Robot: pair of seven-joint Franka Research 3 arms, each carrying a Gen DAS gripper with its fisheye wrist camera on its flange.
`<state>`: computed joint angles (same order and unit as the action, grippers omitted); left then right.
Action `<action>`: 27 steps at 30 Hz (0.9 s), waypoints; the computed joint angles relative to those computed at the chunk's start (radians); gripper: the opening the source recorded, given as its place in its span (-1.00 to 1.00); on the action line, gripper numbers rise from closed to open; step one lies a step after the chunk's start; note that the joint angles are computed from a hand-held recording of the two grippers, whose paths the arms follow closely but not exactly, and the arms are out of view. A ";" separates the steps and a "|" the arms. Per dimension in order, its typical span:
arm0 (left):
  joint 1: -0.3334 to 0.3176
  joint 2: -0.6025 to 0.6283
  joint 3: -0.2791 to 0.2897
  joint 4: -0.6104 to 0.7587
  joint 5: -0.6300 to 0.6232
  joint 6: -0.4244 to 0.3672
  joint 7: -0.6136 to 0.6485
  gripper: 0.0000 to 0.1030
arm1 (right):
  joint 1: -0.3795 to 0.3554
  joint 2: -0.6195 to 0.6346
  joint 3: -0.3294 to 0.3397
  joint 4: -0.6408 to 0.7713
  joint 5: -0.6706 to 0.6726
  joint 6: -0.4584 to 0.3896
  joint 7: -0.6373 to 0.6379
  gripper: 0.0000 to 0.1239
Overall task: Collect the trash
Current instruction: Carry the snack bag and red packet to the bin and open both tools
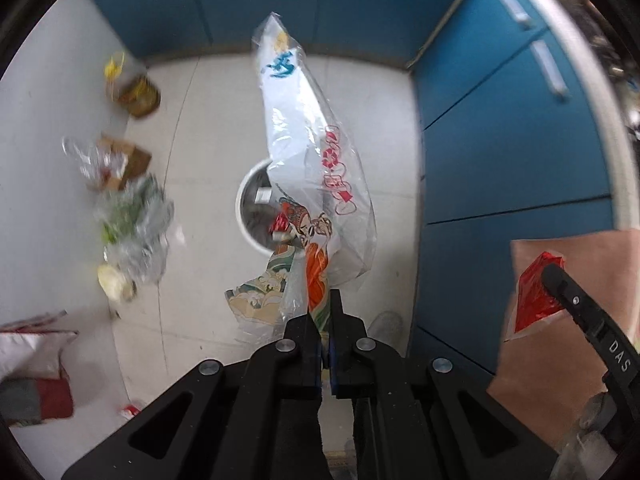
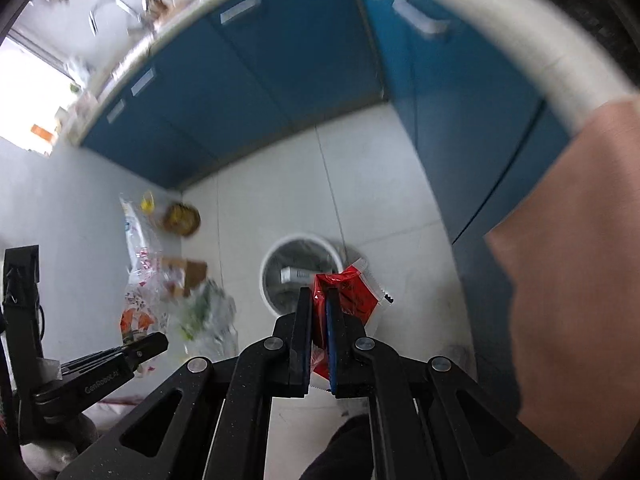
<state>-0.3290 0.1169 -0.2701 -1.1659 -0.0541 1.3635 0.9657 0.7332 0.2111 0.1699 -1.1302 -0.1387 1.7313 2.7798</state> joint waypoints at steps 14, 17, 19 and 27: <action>0.144 0.029 0.058 -0.679 -0.382 0.531 0.197 -1.00 | -0.080 0.220 0.008 -0.477 0.291 0.673 -0.181 -0.90; 0.166 0.105 0.047 -0.693 -0.412 0.602 0.224 -0.99 | -0.092 0.318 0.017 -0.452 0.357 0.765 -0.259 -0.90; 0.177 0.146 0.044 -0.693 -0.399 0.637 0.229 -0.97 | -0.108 0.396 0.034 -0.409 0.407 0.813 -0.330 -0.90; 0.204 0.170 0.035 -0.696 -0.307 0.639 0.186 0.65 | -0.072 0.658 0.005 -0.099 0.465 0.702 -0.382 -0.35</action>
